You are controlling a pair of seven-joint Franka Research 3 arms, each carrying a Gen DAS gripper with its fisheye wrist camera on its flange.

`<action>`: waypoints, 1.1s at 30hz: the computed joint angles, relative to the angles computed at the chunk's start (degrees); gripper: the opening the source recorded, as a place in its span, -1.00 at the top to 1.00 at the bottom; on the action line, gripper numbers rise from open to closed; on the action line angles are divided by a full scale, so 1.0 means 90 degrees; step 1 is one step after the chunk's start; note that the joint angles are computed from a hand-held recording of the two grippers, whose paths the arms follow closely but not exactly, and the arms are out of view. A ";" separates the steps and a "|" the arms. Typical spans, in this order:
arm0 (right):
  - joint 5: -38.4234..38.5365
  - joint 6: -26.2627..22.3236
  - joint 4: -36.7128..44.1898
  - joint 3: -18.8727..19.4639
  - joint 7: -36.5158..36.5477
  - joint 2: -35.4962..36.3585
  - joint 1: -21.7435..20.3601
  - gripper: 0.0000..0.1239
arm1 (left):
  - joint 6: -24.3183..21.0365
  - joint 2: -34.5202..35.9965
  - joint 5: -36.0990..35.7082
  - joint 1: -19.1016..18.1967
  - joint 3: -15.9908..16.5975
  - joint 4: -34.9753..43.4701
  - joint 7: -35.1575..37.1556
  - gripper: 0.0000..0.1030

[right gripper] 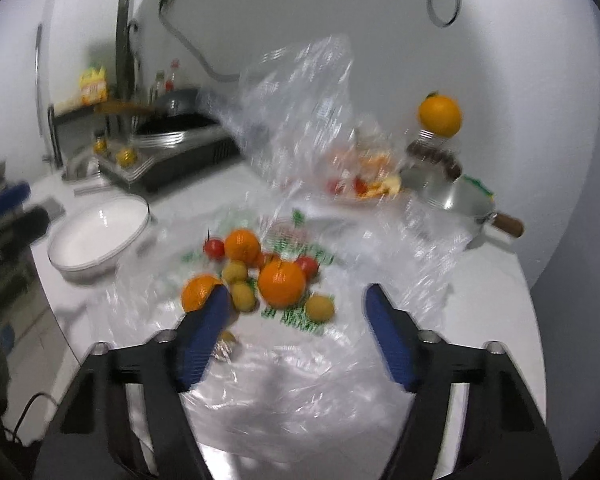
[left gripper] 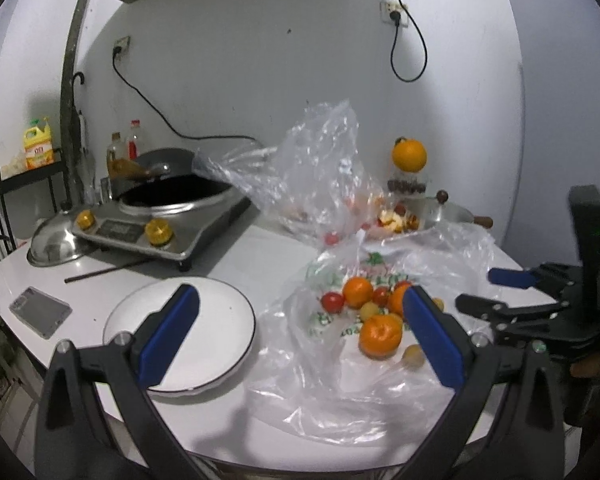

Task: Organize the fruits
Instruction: 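Move both tools toward the fruit pile on the plastic bag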

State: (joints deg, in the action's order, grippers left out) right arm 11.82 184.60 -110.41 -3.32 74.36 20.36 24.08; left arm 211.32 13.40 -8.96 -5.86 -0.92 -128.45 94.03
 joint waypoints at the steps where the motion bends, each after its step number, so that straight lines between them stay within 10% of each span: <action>1: -0.0037 -0.0133 0.0100 -0.0061 -0.0007 0.0099 0.0050 -0.06 | -0.0039 0.0046 0.0067 0.0034 -0.0012 0.0030 -0.0039 -0.99; 10: -0.0620 -0.1068 0.0659 -0.0250 0.0197 0.0596 0.0145 -0.04 | -0.0327 0.0405 0.0816 0.0289 -0.0047 0.0273 -0.0697 -0.99; 25: 0.0061 -0.1751 0.0783 0.1210 -0.1096 0.0576 -0.0958 0.01 | -0.0581 0.0666 0.1600 0.0409 0.0029 0.0560 -0.1311 -0.99; 33: 0.0495 -0.2164 0.1339 0.1338 -0.1601 0.0955 -0.0969 0.44 | -0.0699 0.0675 0.1485 0.0199 0.0163 0.0619 -0.1157 -0.99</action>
